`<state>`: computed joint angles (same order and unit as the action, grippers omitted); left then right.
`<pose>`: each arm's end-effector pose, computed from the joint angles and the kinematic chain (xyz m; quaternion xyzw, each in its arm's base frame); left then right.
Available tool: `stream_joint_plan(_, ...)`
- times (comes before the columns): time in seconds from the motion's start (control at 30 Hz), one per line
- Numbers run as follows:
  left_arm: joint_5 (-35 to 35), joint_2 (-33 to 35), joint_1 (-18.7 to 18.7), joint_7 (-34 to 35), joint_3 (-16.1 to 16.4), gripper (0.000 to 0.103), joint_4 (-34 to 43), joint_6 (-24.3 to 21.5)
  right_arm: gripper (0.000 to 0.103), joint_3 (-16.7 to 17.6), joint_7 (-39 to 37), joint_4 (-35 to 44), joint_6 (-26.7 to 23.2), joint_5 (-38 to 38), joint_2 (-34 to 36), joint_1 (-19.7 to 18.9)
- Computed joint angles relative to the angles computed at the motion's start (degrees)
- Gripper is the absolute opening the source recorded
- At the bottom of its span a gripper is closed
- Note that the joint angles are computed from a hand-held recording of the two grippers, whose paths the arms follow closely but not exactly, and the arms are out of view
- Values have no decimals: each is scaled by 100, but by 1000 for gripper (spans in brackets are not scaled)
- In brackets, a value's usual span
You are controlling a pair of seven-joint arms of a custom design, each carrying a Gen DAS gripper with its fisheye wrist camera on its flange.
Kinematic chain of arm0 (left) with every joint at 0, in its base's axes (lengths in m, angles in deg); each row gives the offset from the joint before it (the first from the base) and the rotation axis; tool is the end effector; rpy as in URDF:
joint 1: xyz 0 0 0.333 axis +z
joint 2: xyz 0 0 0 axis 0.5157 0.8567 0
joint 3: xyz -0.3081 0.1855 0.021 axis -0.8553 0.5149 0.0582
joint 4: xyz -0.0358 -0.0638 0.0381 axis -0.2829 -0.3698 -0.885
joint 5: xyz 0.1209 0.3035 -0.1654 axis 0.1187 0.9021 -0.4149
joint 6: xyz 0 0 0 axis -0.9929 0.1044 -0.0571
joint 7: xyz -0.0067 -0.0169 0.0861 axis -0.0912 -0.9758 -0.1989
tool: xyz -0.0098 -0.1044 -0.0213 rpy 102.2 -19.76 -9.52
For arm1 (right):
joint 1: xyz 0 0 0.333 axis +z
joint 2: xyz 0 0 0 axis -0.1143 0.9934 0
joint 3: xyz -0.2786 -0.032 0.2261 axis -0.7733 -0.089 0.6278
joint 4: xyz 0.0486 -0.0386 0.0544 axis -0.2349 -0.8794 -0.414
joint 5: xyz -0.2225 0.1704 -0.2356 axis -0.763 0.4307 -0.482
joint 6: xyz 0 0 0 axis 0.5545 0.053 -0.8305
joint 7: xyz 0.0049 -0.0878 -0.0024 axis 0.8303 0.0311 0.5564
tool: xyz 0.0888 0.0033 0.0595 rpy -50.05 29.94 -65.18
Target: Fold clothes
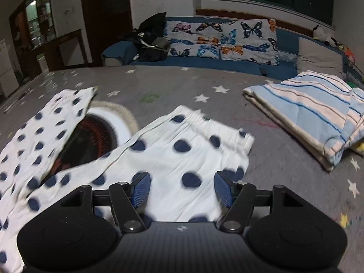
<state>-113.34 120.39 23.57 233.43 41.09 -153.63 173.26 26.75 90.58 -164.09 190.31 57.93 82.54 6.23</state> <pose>0.6767 -0.3012 0.4513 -0.1763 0.8984 -0.4022 0.0023 0.7321 0.1326 0.4695 -0.6094 0.6933 -0.2722 0.2719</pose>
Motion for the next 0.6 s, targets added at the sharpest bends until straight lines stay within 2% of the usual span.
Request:
stream_joint_plan(0.2, -30, -2, 27, -31, -9, 12, 8, -46, 64, -223, 165, 772, -337, -61, 477, 52)
stream_joint_plan(0.3, -51, -77, 35, 3, -3, 17, -88, 4, 63, -219, 179, 907, -468, -76, 512, 30)
stream_joint_plan(0.53, -496, -505, 227, 592, -102, 45, -662, 200, 64, -431, 633, 96, -366, -526, -158, 186)
stream_joint_plan(0.6, -651, -690, 262, 775, -93, 49, -903, 252, 65, -438, 776, -183, -348, -674, -375, 209)
